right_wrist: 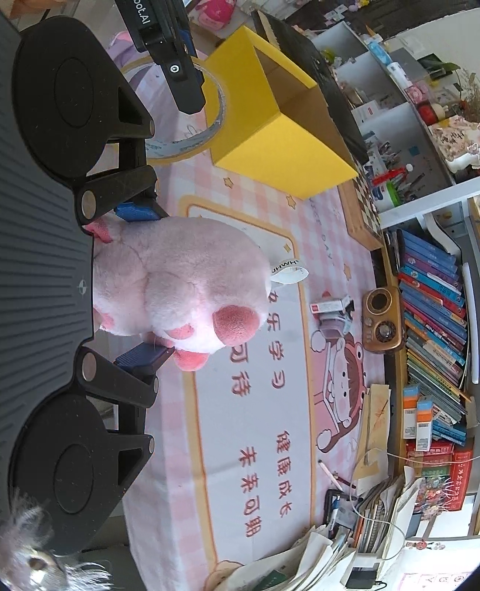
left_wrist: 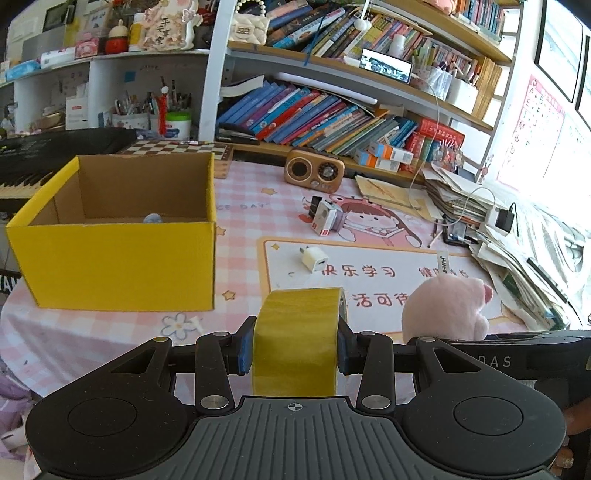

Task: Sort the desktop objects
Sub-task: 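Lift and carry the tape roll and pig toward the yellow box with both grippers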

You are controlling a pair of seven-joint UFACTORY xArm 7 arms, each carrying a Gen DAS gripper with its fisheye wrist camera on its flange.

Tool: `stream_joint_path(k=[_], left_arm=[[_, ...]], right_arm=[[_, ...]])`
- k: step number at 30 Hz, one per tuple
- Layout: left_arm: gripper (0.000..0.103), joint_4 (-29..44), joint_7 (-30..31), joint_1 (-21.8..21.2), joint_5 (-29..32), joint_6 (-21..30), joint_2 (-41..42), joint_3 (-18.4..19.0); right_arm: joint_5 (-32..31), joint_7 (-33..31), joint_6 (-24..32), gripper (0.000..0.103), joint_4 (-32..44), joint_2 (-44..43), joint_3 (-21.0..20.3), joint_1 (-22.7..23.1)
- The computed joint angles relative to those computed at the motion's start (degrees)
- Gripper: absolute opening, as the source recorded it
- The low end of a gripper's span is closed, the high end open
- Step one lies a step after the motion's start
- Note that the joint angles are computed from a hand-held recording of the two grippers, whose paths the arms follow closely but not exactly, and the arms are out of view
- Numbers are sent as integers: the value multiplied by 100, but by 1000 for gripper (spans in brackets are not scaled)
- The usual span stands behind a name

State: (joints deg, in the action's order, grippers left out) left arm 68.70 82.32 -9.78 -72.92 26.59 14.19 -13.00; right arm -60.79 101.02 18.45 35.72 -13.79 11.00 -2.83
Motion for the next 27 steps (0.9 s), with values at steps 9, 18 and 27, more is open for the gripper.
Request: stream_joint_path(k=[9,18,27], left_arm=[[39,-301,236,183,-48,324,-226,184],[39,-485,365,295,-117,461,-379,360],[39,-563,370,408,-299,363,-445,493]], right_arm=[[129,332,271,61,41,60,196,323],[52,530,359,61,207,244,208,623],[-49,303,177,61,568,641,30,911]])
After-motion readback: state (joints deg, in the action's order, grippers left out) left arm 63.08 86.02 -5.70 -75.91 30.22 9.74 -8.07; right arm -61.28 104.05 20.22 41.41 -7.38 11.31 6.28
